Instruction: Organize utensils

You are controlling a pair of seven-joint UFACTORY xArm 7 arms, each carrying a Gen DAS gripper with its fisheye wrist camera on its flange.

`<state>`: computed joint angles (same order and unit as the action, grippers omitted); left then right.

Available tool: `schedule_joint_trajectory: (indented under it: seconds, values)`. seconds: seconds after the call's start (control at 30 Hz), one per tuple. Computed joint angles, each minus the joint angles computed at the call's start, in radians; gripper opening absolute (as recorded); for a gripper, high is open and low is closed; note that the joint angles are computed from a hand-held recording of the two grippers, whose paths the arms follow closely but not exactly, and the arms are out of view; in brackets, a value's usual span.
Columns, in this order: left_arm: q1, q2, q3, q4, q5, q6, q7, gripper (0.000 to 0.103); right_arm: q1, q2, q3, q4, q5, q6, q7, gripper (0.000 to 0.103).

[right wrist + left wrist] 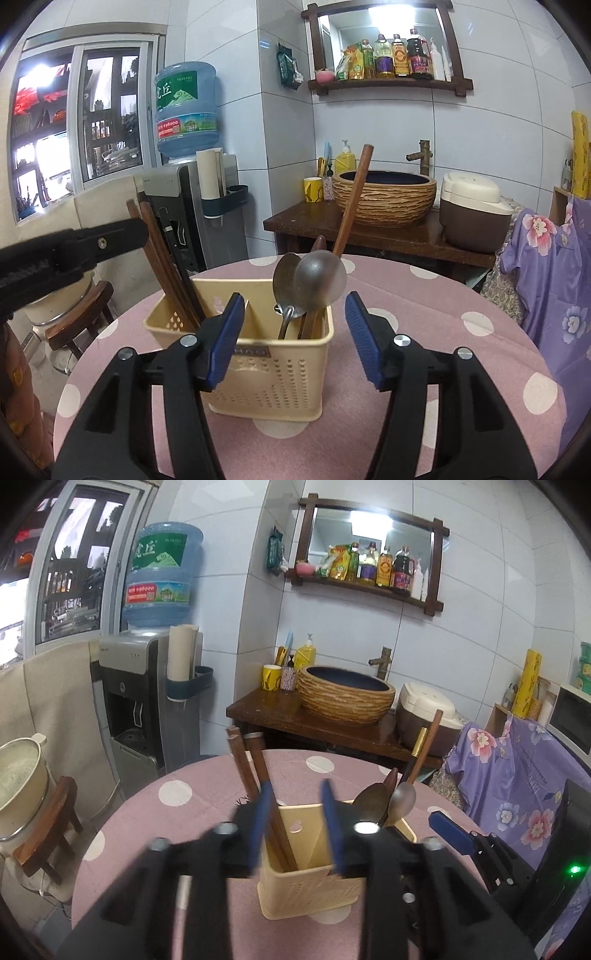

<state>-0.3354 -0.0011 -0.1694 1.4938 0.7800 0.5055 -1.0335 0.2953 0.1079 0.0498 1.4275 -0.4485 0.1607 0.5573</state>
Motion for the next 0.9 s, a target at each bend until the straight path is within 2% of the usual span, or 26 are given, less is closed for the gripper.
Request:
schedule_joint_trajectory:
  seconds: [0.03,0.07,0.13,0.2,0.3,0.43,0.53,0.7,0.8,0.9]
  values:
    - [0.002,-0.023,0.002,-0.028,0.025,-0.016,-0.028,0.063,0.002,-0.021,-0.003,-0.023,-0.012,-0.005,0.011,0.063]
    - [0.009,-0.057,0.000,-0.069,0.061,-0.038,-0.065,0.068,0.000,-0.057,-0.005,-0.066,-0.030,-0.017,0.027,0.067]
    - [0.037,-0.130,-0.021,-0.155,0.133,-0.065,-0.122,0.087,-0.018,-0.127,0.006,-0.142,-0.108,-0.019,0.092,0.074]
    - [0.074,-0.213,-0.055,-0.249,0.215,-0.081,-0.186,0.098,-0.049,-0.210,0.028,-0.232,-0.143,-0.026,0.132,0.082]
    - [0.119,-0.339,-0.104,-0.390,0.272,-0.085,-0.241,0.098,-0.096,-0.365,0.061,-0.407,-0.140,-0.065,0.152,0.093]
    - [0.143,-0.508,-0.147,-0.569,0.238,-0.100,-0.286,0.098,-0.181,-0.573,0.137,-0.639,-0.136,-0.105,0.199,0.097]
    - [0.159,-0.652,-0.202,-0.697,0.216,-0.090,-0.324,0.098,-0.205,-0.728,0.187,-0.793,-0.112,-0.094,0.211,0.097]
    - [0.124,-0.900,-0.294,-0.878,0.093,-0.032,-0.379,0.098,-0.156,-0.995,0.252,-1.010,-0.029,-0.020,0.232,0.097]
    - [0.055,-1.003,-0.333,-0.946,0.000,0.010,-0.363,0.098,-0.098,-1.151,0.292,-1.090,0.019,0.064,0.223,0.097]
    - [0.015,-1.073,-0.378,-0.974,-0.064,0.053,-0.330,0.098,-0.040,-1.290,0.324,-1.144,0.069,0.131,0.214,0.097]
